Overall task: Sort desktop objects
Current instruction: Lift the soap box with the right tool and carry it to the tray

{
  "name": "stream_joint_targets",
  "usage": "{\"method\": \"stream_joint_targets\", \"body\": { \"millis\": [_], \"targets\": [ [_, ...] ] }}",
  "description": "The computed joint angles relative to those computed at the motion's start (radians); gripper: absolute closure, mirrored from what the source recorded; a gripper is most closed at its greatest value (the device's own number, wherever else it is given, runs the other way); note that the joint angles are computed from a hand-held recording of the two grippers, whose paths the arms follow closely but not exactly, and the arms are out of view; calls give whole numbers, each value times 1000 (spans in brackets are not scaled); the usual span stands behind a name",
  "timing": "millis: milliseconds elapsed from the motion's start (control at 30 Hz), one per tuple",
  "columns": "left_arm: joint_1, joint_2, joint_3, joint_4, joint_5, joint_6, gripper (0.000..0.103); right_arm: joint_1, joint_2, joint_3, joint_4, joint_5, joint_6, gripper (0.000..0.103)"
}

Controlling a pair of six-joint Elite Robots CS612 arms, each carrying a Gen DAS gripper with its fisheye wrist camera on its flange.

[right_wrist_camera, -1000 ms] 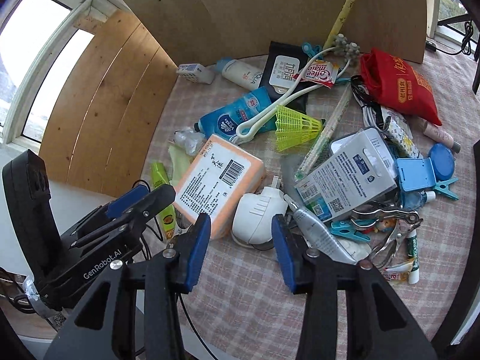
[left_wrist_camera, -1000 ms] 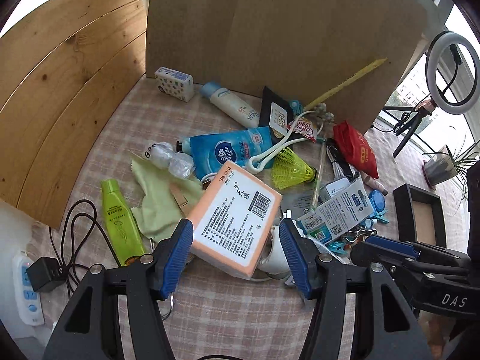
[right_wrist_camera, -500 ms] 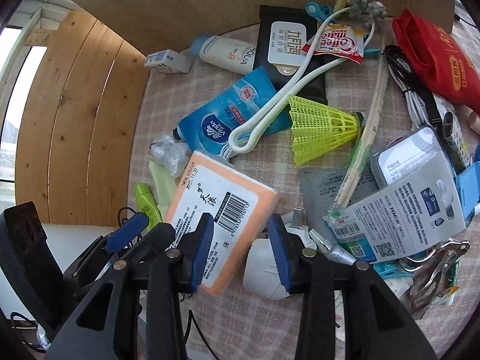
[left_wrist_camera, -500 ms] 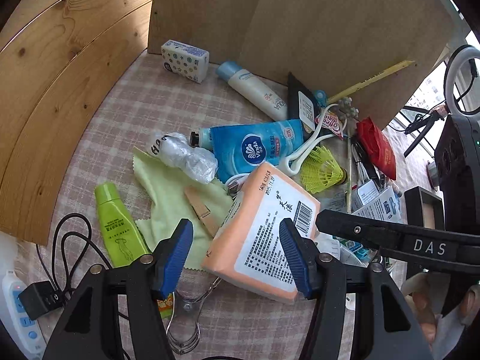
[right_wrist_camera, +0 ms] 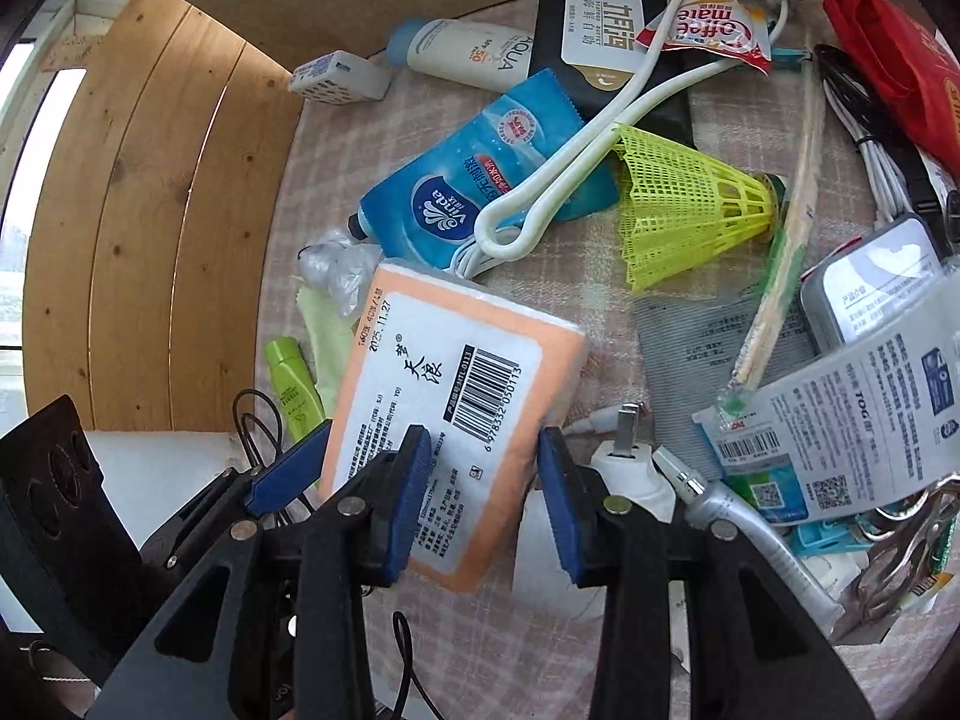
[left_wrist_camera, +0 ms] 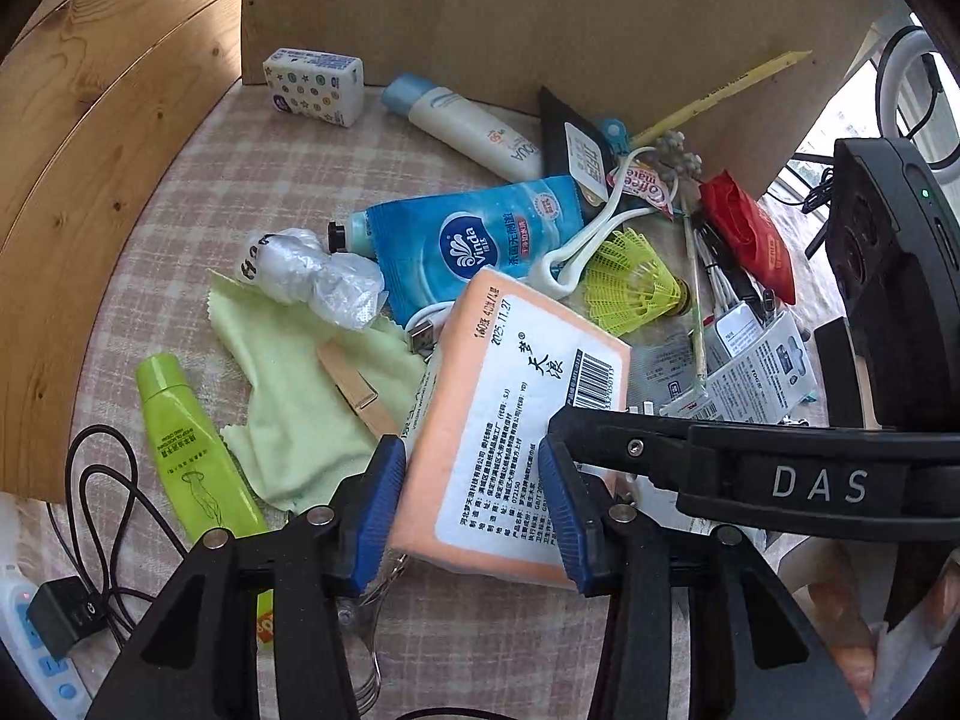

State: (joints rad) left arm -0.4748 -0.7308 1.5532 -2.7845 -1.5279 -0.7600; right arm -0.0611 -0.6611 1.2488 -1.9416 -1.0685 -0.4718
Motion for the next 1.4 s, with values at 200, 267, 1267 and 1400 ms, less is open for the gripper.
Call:
{"method": "stream_joint_targets", "body": {
  "millis": [200, 267, 1267, 1400],
  "targets": [
    [-9, -25, 29, -30, 18, -38, 62, -6, -30, 26, 2, 6, -67, 68],
    [-16, -36, 38, -43, 39, -49, 62, -12, -37, 32, 5, 20, -82, 68],
    [-170, 71, -268, 36, 84, 34, 63, -248, -78, 4, -33, 58, -106, 70],
    [-192, 126, -378, 85, 61, 81, 63, -290, -58, -30, -41, 55, -81, 70]
  ]
}}
